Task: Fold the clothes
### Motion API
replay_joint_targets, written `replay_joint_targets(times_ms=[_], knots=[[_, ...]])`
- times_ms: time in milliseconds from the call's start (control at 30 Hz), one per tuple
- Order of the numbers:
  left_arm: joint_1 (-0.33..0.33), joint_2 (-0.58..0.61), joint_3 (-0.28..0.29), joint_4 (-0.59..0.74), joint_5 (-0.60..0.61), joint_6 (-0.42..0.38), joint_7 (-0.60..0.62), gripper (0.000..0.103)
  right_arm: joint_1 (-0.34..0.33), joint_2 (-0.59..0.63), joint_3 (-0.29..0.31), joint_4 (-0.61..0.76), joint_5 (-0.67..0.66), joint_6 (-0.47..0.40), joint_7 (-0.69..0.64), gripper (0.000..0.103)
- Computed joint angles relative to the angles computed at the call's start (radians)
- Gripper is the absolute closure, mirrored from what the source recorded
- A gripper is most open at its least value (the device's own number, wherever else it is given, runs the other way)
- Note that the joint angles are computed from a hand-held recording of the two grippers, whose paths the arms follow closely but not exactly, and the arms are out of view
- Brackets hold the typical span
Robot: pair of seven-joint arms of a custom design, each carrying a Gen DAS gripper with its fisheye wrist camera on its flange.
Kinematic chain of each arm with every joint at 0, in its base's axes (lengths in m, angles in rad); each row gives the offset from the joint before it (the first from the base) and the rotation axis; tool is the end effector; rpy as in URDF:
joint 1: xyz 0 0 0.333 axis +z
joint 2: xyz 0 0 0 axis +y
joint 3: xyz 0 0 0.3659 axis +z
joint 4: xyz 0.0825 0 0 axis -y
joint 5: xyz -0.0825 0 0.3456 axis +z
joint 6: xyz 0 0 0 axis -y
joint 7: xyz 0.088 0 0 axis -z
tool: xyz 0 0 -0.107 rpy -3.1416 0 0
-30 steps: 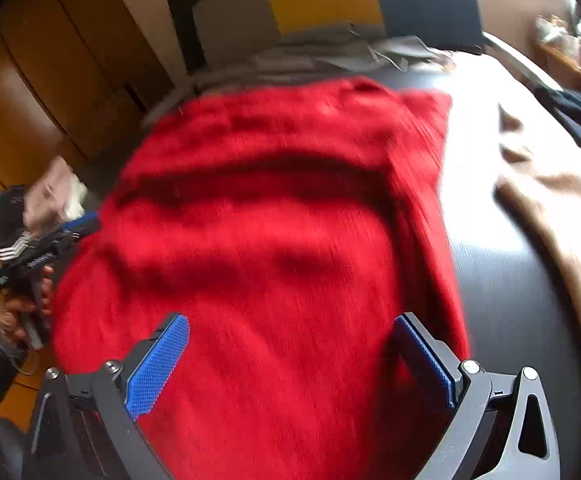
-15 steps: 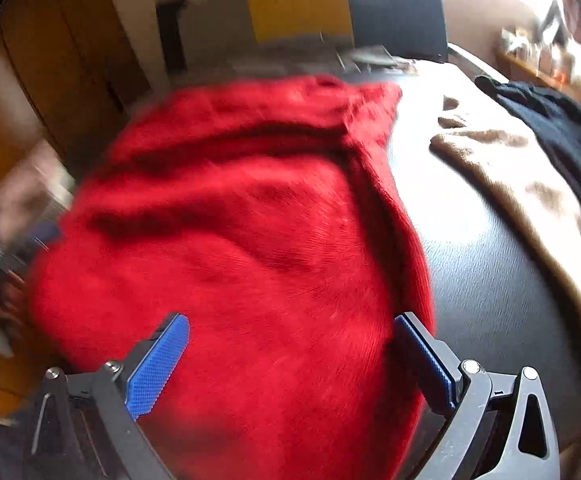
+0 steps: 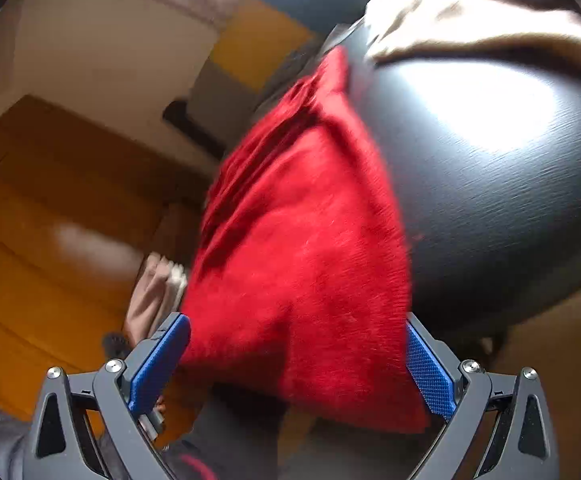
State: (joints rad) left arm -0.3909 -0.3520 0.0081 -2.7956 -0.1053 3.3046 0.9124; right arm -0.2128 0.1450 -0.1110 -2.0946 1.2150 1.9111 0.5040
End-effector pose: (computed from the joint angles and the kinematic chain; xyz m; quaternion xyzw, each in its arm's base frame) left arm 0.3517 -0.1296 0.4898 -0.7546 0.5067 -0.4061 0.0943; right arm 0.5286 -0.1042 0.4398 -0.6343 0.5804 0.1758 0.4794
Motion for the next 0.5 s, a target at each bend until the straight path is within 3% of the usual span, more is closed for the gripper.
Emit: replay_joint_targets(times_ms=[33,67,167,233,267,367,500], knots=[[-0.074,-0.001,0.069,-0.015,0.005,0.034,-0.001,0.036,0.0,0.002,0.001,0.0,0.004,-0.008,-0.007,0.0],[-0.113,-0.002,0.103,-0.018,0.012,0.042,-0.002,0.036,-0.01,0.015,-0.001,0.006,0.02,-0.043,-0.007,0.0],[-0.198,-0.002,0.178,-0.025,0.046,0.061,-0.02,0.036,-0.05,0.062,-0.006,0.017,0.081,-0.155,0.007,0.0],[-0.244,-0.005,0.212,-0.029,0.065,0.066,-0.042,0.036,-0.056,0.065,-0.003,0.013,0.085,-0.169,0.0,0.0],[-0.242,-0.005,0.207,-0.03,0.07,0.064,-0.052,0.036,-0.053,0.059,-0.001,0.011,0.07,-0.164,-0.008,0.0],[-0.153,0.001,0.108,-0.021,0.064,0.038,-0.066,0.037,-0.032,0.028,0.003,-0.001,0.012,-0.117,-0.049,0.0],[-0.1,0.005,0.055,0.022,0.047,-0.055,-0.055,0.04,0.017,-0.02,0.014,-0.021,-0.056,-0.007,-0.072,0.0]])
